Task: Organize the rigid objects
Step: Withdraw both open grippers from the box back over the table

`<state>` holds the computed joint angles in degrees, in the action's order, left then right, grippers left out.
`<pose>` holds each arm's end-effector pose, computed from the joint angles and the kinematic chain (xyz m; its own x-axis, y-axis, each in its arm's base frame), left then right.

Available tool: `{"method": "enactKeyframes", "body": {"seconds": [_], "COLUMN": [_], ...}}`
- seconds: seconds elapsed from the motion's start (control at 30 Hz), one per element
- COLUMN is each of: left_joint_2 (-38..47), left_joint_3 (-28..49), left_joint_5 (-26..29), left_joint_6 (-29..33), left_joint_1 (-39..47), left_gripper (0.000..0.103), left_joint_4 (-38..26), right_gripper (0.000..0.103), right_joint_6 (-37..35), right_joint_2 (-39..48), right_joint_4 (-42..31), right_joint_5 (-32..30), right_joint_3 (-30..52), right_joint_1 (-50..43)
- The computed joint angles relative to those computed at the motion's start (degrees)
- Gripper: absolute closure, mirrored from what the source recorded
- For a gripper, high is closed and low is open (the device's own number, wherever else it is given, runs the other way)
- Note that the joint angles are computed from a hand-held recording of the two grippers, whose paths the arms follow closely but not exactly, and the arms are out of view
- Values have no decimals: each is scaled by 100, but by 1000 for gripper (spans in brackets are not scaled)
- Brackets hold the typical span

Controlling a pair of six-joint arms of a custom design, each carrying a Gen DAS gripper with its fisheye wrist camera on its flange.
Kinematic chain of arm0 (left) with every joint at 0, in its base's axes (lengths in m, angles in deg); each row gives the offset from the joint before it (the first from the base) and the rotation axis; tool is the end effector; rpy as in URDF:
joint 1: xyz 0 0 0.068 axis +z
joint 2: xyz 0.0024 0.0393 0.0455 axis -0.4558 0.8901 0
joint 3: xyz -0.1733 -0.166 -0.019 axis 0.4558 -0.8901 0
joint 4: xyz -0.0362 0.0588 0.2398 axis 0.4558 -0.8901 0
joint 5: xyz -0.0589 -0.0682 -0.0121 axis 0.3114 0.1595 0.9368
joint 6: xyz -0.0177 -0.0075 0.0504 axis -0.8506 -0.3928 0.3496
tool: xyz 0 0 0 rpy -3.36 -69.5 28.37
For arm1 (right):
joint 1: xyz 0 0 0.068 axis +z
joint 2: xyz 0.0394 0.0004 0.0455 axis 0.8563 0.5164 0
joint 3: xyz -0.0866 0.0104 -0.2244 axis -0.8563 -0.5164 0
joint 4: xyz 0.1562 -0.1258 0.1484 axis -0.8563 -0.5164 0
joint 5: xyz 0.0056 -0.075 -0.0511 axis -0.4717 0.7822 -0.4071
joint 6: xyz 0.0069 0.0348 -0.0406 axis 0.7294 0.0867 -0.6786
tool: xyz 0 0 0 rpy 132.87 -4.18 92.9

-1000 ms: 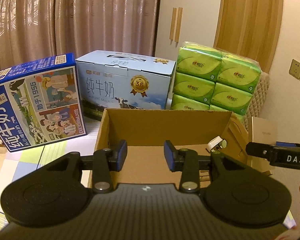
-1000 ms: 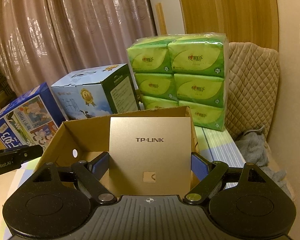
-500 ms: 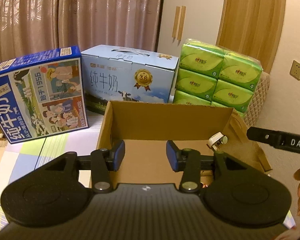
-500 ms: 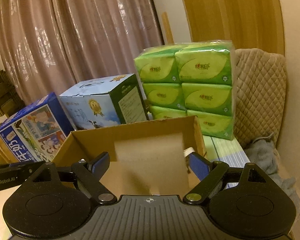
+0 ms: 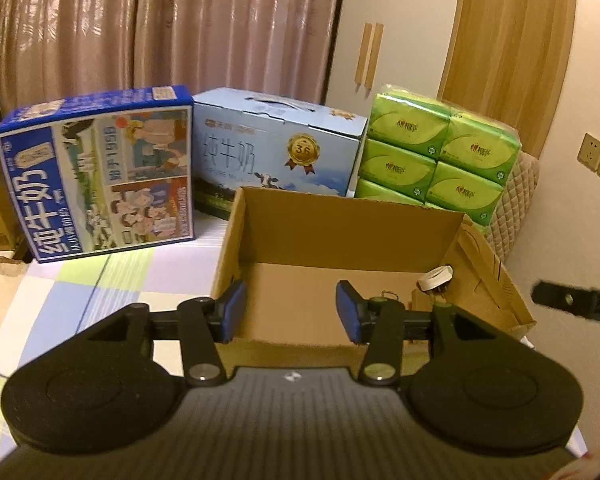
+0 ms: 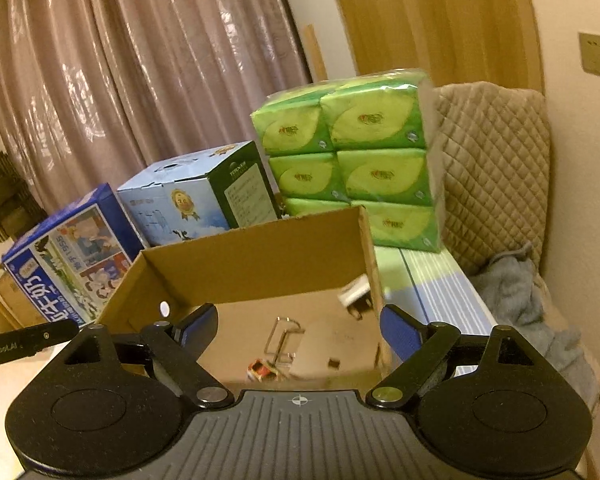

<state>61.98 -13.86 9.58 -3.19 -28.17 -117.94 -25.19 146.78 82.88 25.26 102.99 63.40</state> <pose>0.2167 -0.0084 0.3099 -0.5682 -0.0371 -0.8221 0.0974 0.9889 -0.1120 0.2753 0.0320 0.2585 -0.5182 0.1944 -0.8329 -0.2110 0.9147 0.3448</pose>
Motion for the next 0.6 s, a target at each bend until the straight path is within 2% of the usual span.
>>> {"method": "enactKeyframes", "body": {"seconds": [0.17, 0.23, 0.3, 0.37, 0.43, 0.5, 0.6], "left_joint_2": [-1061, -1504, -2043, -2546, -3042, -3491, -4081], "left_joint_3": [-572, -782, -1051, -1303, -1557, -1808, -2174], "left_joint_5": [44, 43, 62, 45, 67, 202, 503], "left_joint_6": [62, 88, 137, 204, 282, 396, 809], "left_joint_1": [220, 298, 424, 508, 599, 806, 1212], "left_gripper": [49, 43, 37, 36, 34, 26, 23], "left_joint_4": [-344, -563, -789, -1062, -1331, -1564, -1929], "right_gripper": [18, 18, 18, 18, 18, 18, 18], "right_joint_6": [-283, -332, -303, -160, -9, 108, 255], "right_joint_2": [-1627, -2282, -2926, -3469, -3935, -4315, -4575], "right_joint_4": [-164, -343, -557, -809, -1002, -1179, -1369], "right_joint_5": [334, 508, 683, 857, 1009, 1270, 1364], "right_joint_3": [-1314, -1803, -2255, -2602, -2908, -3186, -3511], "right_joint_1": [166, 336, 520, 700, 854, 1082, 1236]}}
